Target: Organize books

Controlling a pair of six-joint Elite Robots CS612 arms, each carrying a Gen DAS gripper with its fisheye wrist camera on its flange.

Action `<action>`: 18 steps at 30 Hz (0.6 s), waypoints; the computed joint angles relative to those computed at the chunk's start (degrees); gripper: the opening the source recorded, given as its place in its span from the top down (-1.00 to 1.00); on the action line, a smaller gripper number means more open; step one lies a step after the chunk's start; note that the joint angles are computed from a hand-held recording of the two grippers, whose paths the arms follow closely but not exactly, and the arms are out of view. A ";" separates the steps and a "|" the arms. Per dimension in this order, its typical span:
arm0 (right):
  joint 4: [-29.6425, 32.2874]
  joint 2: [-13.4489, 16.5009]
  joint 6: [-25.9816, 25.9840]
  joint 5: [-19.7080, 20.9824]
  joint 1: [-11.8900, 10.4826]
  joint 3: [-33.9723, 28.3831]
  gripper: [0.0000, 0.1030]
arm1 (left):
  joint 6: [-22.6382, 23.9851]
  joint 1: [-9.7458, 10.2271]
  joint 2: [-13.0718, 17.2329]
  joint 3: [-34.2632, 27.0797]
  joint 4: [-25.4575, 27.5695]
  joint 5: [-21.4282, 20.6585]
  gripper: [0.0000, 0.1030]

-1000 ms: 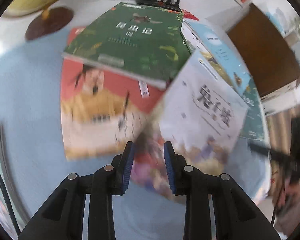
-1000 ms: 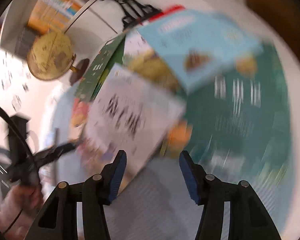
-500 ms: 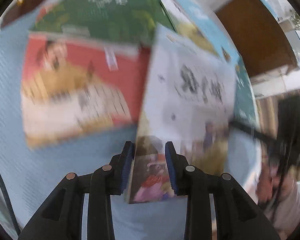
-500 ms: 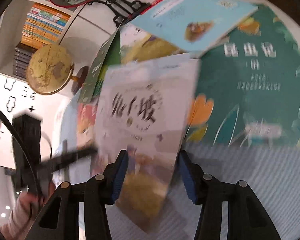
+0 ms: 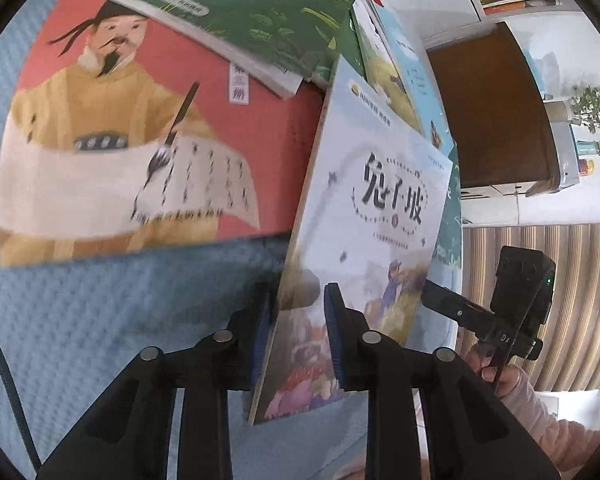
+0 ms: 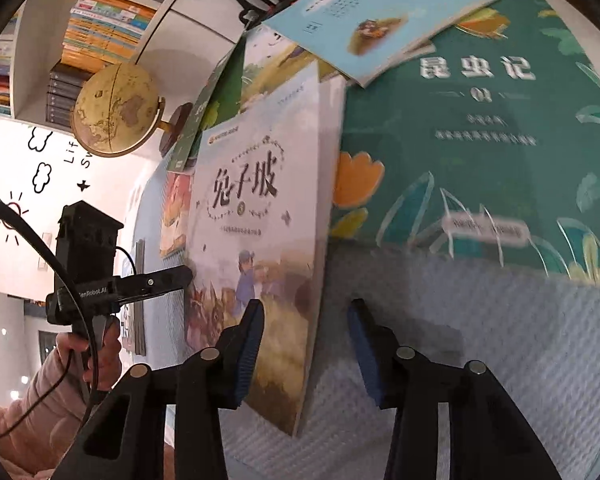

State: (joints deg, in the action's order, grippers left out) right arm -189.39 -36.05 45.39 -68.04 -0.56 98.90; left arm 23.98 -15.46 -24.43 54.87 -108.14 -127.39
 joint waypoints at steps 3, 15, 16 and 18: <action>1.02 0.33 -1.42 0.02 -0.19 -1.12 0.32 | 0.33 -0.89 -0.12 0.06 -1.07 1.64 0.59; -2.23 1.20 1.71 0.16 -1.01 -0.76 0.69 | -0.25 -0.74 3.06 -6.03 4.68 -1.91 0.59; -2.44 1.22 1.84 0.33 -1.07 -0.64 0.69 | -0.15 -0.49 3.75 -7.13 6.50 -3.66 0.59; -3.34 1.39 2.60 0.92 -1.23 -0.45 0.69 | 0.48 -0.17 5.53 -10.06 11.43 -7.17 0.59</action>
